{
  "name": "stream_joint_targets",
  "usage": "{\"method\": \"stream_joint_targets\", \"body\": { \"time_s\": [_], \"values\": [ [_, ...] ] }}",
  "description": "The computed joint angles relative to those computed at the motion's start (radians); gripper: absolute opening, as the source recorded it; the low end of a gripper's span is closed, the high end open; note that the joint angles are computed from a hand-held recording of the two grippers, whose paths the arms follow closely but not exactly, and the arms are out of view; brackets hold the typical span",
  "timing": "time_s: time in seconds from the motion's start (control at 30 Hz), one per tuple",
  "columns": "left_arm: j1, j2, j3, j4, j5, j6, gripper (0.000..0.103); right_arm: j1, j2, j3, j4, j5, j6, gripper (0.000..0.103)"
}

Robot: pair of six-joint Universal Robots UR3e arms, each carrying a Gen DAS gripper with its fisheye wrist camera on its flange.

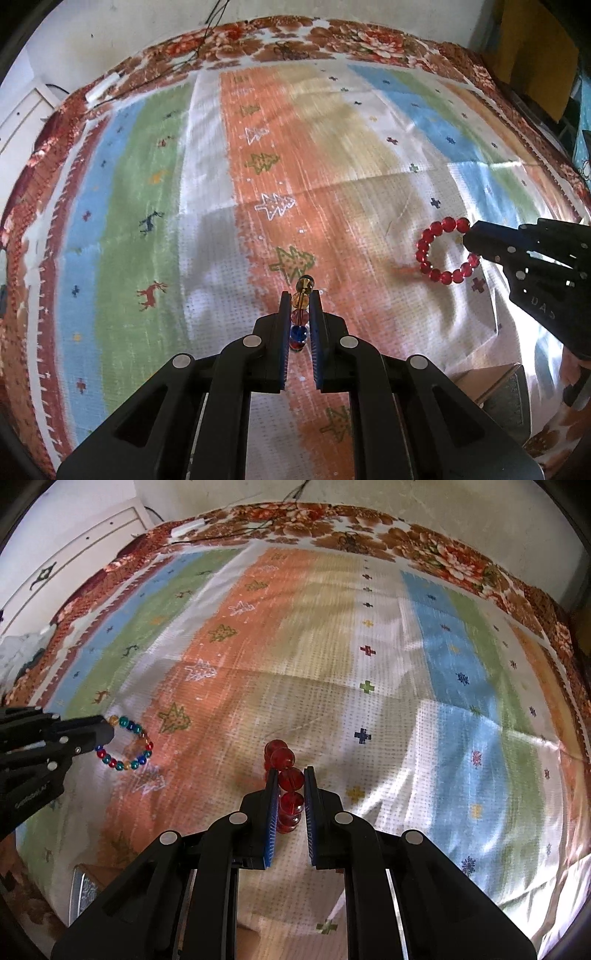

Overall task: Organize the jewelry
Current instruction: 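Carry the multicolour bracelet with the left tool while the right tool carries the red one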

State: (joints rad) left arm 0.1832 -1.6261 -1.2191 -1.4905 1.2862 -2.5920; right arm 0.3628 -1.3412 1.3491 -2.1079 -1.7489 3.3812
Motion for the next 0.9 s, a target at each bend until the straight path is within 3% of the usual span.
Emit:
{"method": "stream_joint_targets", "body": {
  "time_s": [0.9],
  "values": [
    [-0.004, 0.189, -0.054, 0.006, -0.075, -0.041, 0.009, 0.063, -0.186, 0.094, -0.048, -0.017, 0.051, 0.014]
  ]
}}
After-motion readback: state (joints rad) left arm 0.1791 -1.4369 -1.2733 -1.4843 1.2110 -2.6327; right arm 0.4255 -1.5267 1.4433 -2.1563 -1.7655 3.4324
